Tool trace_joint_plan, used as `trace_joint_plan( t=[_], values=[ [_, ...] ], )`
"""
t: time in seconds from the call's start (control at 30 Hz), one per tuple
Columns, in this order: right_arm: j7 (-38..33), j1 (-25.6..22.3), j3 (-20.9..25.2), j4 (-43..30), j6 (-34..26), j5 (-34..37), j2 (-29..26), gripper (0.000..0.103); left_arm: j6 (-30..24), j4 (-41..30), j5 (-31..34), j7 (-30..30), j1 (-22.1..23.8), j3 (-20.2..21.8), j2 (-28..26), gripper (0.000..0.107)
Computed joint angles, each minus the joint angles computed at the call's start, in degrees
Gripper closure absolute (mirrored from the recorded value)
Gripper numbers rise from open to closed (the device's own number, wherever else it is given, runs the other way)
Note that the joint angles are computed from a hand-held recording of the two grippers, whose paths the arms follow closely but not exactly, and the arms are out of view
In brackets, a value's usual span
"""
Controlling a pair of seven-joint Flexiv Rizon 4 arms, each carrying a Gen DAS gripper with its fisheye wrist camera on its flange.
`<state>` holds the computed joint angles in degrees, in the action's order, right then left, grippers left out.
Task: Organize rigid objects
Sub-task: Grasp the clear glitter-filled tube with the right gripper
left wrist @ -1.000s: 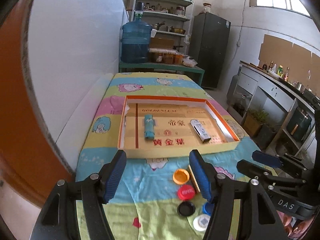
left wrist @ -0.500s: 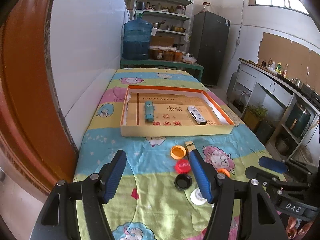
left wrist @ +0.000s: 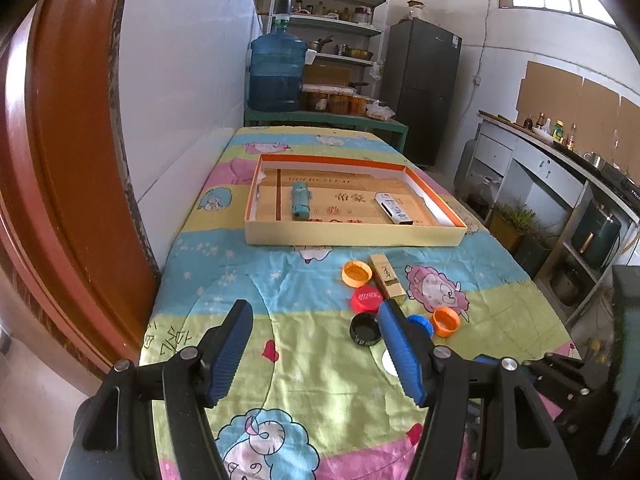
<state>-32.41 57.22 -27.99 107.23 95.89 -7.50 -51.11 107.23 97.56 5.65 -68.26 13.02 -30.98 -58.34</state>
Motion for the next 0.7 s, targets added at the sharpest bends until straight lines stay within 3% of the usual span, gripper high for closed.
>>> trace_joint_plan(
  t=[0.23,0.3,0.37,0.43,0.53,0.7],
  values=[
    [2.09,0.75,-1.45,-1.82,-4.26,-2.56,-1.68,0.051,-1.45,0.18,1.43,1.78,2.63,-3.51,-1.67,0.042],
    [2.30,-0.32,-0.44,-2.12,-4.77,-3.80,-1.65,0.072,-2.10,-0.03,1.51,2.78,2.61,-3.83,-2.00,0.042],
    [2.76,-0.31,-0.67,-1.60,-3.86,-4.49,-1.64,0.081,-2.82,0.01,1.47,3.83,2.85,-4.55,-2.26,0.042],
    [2.89,-1.23,0.29,-0.96,-3.14,-4.55,-1.15,0.083,-4.22,-0.05,1.65,5.64,3.44,-5.80,-2.90,0.042],
    [4.20,0.68,-2.07,1.57,-2.24,-3.04,-0.65,0.083,-7.41,-0.28,1.03,9.46,3.41,-6.84,-3.61,0.042],
    [6.00,3.02,-5.35,5.22,-0.97,0.36,0.09,0.083,-9.38,-0.95,-2.40,13.66,-0.35,-4.49,-3.60,0.042]
  ],
)
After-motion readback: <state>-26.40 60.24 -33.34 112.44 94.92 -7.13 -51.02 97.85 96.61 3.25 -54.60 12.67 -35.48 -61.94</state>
